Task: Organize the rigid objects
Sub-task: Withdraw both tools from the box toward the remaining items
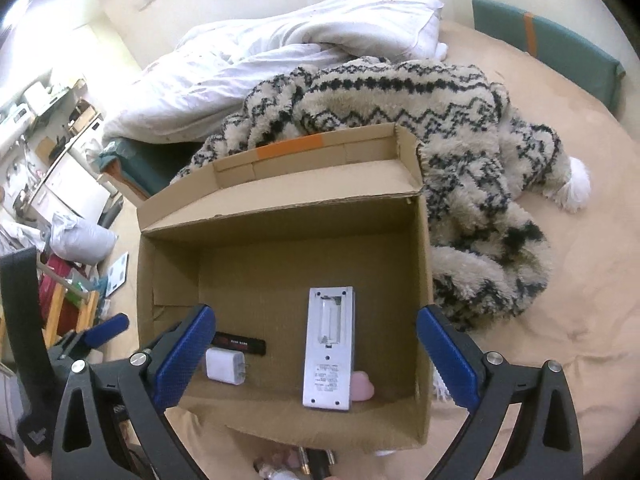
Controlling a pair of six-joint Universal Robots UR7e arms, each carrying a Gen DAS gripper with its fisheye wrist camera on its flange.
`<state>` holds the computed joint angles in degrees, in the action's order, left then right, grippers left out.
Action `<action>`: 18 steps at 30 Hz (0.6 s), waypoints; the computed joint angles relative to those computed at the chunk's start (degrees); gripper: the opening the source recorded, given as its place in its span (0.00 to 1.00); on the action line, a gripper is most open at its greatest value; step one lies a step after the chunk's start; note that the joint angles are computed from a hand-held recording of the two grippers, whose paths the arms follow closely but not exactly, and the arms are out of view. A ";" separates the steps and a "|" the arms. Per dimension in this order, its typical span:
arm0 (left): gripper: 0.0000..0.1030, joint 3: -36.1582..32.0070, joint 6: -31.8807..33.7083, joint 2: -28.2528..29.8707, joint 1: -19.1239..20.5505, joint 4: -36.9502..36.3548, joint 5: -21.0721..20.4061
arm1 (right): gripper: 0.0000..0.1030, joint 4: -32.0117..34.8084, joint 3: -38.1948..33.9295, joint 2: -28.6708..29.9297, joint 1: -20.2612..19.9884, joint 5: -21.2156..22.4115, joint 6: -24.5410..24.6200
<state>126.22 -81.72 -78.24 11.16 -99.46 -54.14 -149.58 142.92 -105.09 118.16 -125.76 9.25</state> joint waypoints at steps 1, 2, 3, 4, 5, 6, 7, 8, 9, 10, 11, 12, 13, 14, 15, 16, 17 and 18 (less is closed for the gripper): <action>0.96 -0.31 -0.33 -0.35 -0.28 0.98 -0.06 | 1.00 1.30 -0.11 -0.85 0.36 -0.21 0.64; 0.96 -0.73 -1.00 -0.75 -0.69 2.48 -0.03 | 1.00 2.45 -0.21 -1.58 0.66 -0.26 1.57; 0.96 -1.09 -2.05 -1.18 -1.35 4.13 -0.07 | 1.00 3.38 -0.20 -2.36 0.96 -0.19 2.42; 0.96 -1.11 -2.87 -1.77 -2.11 5.16 -0.37 | 1.00 4.55 -0.21 -3.29 1.38 -0.12 3.29; 0.96 -0.98 -3.30 -2.22 -2.69 5.58 -0.82 | 1.00 5.70 -0.24 -3.93 1.97 -0.33 3.98; 0.96 -0.68 -3.85 -2.82 -3.44 5.99 -1.45 | 1.00 6.99 -0.32 -4.50 2.68 -0.74 4.54; 0.96 -0.31 -4.53 -3.39 -4.23 6.50 -2.29 | 1.00 8.50 -0.41 -5.13 3.40 -1.11 5.10; 0.96 0.07 -5.25 -3.88 -4.95 7.03 -3.31 | 1.00 9.47 -0.43 -5.68 3.85 -1.12 5.45; 0.96 0.57 -5.99 -4.49 -5.59 7.42 -4.37 | 1.00 10.36 -0.32 -6.46 4.34 -0.95 5.61; 0.96 1.11 -6.81 -5.13 -6.17 7.67 -5.31 | 1.00 11.13 -0.10 -7.19 4.76 -0.87 5.84; 0.96 1.55 -7.61 -5.69 -6.65 7.95 -5.97 | 1.00 11.76 0.20 -7.91 5.11 -0.84 6.24; 0.96 2.05 -8.56 -6.32 -7.23 8.32 -6.74 | 1.00 12.83 0.50 -8.79 5.35 -0.71 6.85; 0.96 2.42 -9.28 -6.73 -7.71 8.60 -7.31 | 1.00 14.16 0.91 -9.92 5.53 -0.52 7.66; 0.96 2.81 -10.01 -7.11 -8.17 8.92 -7.91 | 1.00 15.21 1.23 -10.82 5.69 -0.49 8.37; 0.96 3.11 -10.68 -7.43 -8.59 9.31 -8.42 | 1.00 16.50 1.56 -11.77 5.88 -0.47 9.29; 0.96 3.41 -11.37 -7.73 -9.00 9.69 -8.92 | 1.00 17.61 1.92 -12.59 6.05 -0.32 10.21; 0.96 3.71 -12.04 -8.02 -9.36 9.91 -9.38 | 1.00 18.48 2.24 -13.30 6.29 -0.11 10.88; 0.96 4.00 -12.56 -8.33 -9.65 9.97 -9.71 | 1.00 19.44 2.55 -13.85 6.66 -0.06 11.40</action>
